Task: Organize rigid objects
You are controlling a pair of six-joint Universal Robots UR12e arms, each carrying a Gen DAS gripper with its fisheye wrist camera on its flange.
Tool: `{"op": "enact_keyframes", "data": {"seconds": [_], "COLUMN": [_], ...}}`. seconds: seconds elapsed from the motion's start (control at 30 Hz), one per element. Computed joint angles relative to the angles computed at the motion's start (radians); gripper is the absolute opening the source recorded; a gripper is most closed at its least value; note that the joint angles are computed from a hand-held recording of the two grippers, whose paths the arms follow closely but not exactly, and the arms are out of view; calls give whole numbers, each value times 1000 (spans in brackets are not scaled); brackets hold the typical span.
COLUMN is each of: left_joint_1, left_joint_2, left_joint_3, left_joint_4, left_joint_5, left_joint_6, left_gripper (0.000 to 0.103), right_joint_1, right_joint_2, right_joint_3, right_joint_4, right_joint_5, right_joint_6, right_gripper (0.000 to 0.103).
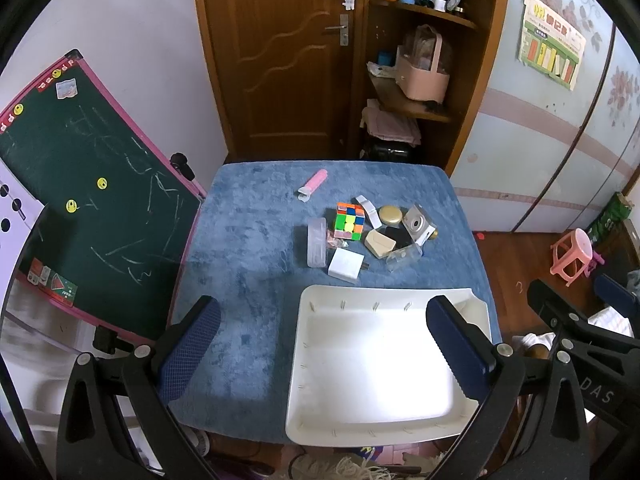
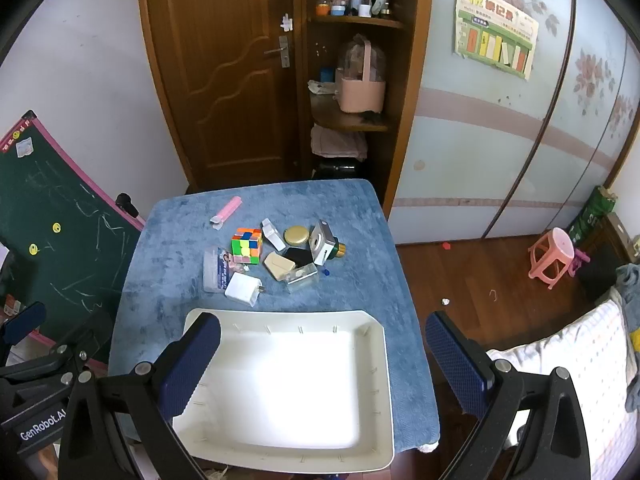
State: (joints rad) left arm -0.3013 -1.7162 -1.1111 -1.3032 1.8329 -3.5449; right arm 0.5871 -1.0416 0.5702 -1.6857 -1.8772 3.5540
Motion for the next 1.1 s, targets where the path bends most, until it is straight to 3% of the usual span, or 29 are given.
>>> {"op": "enact_keyframes", "data": {"seconds": [0.6, 1.1], "left_joint_1": [-5, -45], "left_joint_2": [-12, -12], "left_joint_3": [16, 19], "left_joint_4": [-15, -45], "left_joint_5": [7, 72], "left_joint_6": [-4, -107], "left_gripper": [102, 102], "right_joint_1": [-11, -31], "right_joint_2": [6, -56], "right_joint_3": [-10, 100], "right_joint_4": [18, -68], "right_joint_5": [17, 67], "right_joint_6": [-1, -80], "right_gripper": [102, 102]}}
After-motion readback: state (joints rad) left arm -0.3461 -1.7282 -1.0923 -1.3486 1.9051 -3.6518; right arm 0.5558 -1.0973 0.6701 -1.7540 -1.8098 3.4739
